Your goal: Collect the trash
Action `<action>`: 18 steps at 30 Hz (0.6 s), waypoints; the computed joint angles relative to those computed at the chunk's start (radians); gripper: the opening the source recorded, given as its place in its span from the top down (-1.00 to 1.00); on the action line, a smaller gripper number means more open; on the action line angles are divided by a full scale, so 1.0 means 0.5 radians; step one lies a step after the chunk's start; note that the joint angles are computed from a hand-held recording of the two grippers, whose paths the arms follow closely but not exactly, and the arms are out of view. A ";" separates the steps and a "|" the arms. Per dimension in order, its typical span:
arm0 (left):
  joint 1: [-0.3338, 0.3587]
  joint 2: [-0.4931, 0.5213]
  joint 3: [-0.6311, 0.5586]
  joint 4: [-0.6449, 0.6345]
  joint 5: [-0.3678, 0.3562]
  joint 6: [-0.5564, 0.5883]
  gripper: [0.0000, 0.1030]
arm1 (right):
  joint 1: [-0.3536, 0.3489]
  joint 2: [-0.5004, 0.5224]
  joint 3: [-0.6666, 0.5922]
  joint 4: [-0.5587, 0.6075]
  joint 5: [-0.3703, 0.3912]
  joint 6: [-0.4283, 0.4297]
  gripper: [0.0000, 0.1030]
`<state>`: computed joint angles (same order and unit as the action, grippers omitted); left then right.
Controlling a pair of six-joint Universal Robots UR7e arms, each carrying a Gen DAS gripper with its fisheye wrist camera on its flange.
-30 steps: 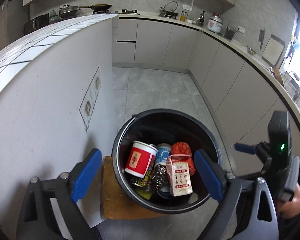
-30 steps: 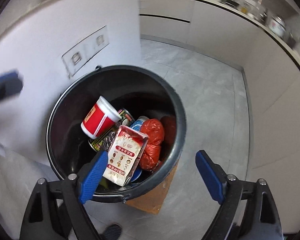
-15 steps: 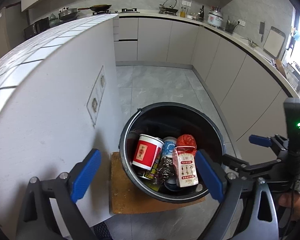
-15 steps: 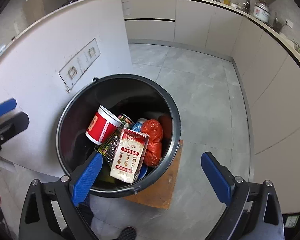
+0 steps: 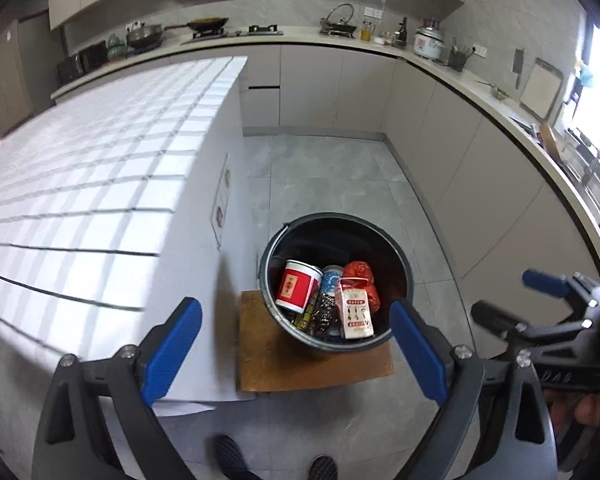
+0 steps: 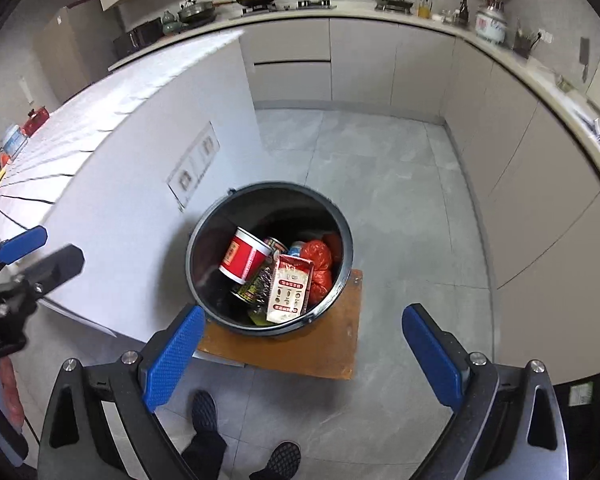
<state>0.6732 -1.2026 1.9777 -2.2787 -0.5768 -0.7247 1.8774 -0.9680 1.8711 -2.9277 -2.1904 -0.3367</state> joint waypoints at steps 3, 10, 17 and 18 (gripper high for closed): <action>-0.079 -0.095 0.000 0.165 0.004 -0.085 -0.86 | 0.100 -0.101 0.041 0.054 -0.018 0.097 -0.95; -0.263 -0.307 0.003 0.604 0.102 -0.276 -0.87 | 0.365 -0.211 0.098 0.138 -0.200 0.305 -0.95; -0.378 -0.587 0.088 0.860 0.082 -0.381 -0.87 | 0.609 -0.312 0.181 0.250 -0.365 0.551 -0.95; -0.392 -0.616 0.100 0.882 0.074 -0.400 -0.87 | 0.644 -0.320 0.186 0.267 -0.383 0.585 -0.95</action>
